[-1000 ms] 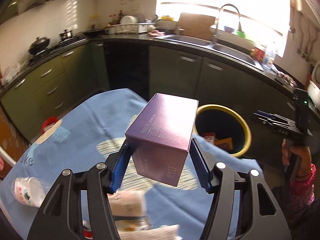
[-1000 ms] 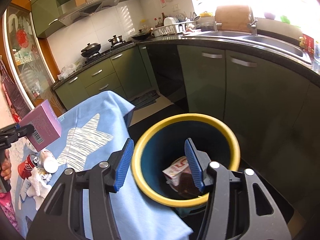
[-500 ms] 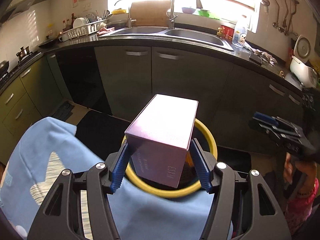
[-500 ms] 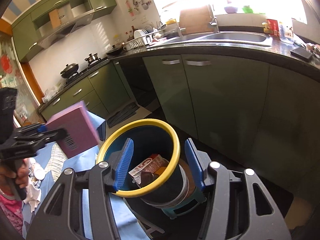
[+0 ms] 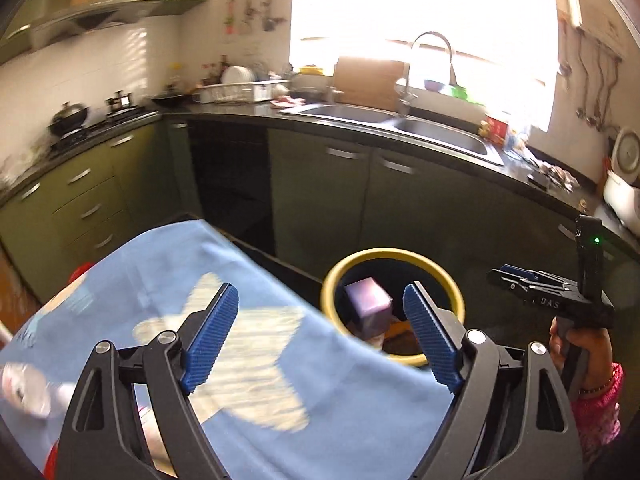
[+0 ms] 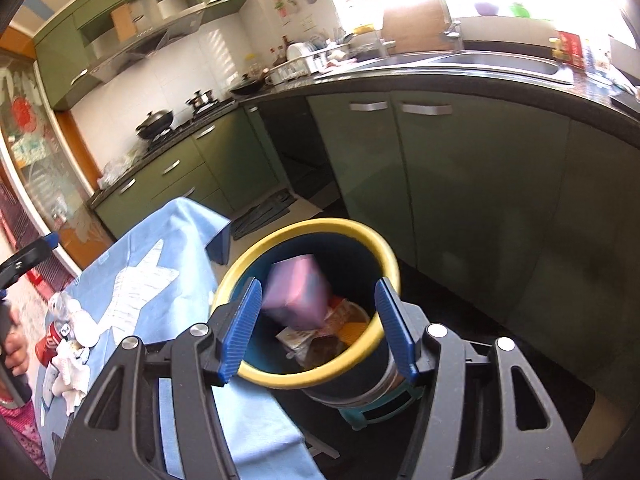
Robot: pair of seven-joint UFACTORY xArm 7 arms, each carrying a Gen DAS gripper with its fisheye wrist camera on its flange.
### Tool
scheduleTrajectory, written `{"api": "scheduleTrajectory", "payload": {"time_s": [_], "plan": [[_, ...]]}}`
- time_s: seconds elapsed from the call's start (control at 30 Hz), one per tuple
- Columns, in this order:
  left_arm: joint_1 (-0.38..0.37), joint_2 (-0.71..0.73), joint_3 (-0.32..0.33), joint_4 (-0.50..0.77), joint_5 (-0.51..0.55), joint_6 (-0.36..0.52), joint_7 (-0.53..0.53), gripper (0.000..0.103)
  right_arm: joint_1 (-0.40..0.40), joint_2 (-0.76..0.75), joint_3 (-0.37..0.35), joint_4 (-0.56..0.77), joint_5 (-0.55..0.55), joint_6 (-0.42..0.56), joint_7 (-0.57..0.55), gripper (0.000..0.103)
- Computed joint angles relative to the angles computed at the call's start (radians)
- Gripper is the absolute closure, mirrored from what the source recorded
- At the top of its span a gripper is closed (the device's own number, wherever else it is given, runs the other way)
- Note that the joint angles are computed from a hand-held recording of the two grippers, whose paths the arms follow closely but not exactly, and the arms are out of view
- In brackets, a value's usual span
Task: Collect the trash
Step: 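Carry the purple box over the bin and open the left gripper, then grasp the white Co-Q pill bottle with the right gripper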
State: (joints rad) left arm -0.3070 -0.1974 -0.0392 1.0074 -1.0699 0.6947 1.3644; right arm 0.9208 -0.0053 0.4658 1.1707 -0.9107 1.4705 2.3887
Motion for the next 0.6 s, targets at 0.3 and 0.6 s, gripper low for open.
{"api": "scheduleTrajectory", "payload": {"time_s": [0.3,0.6], "plan": [[0.152,-0.034,0.153,-0.074,-0.117,-0.071,0.206,0.015,0.006,0.182,-0.089,0.206,-0.082,-0.193,-0.257,0.046],[0.327,0.107,0.185,0.01,-0.213,-0.061,0.267,0.013,-0.001,0.577,-0.169,0.72,-0.011,-0.504,-0.854,0.046]]}}
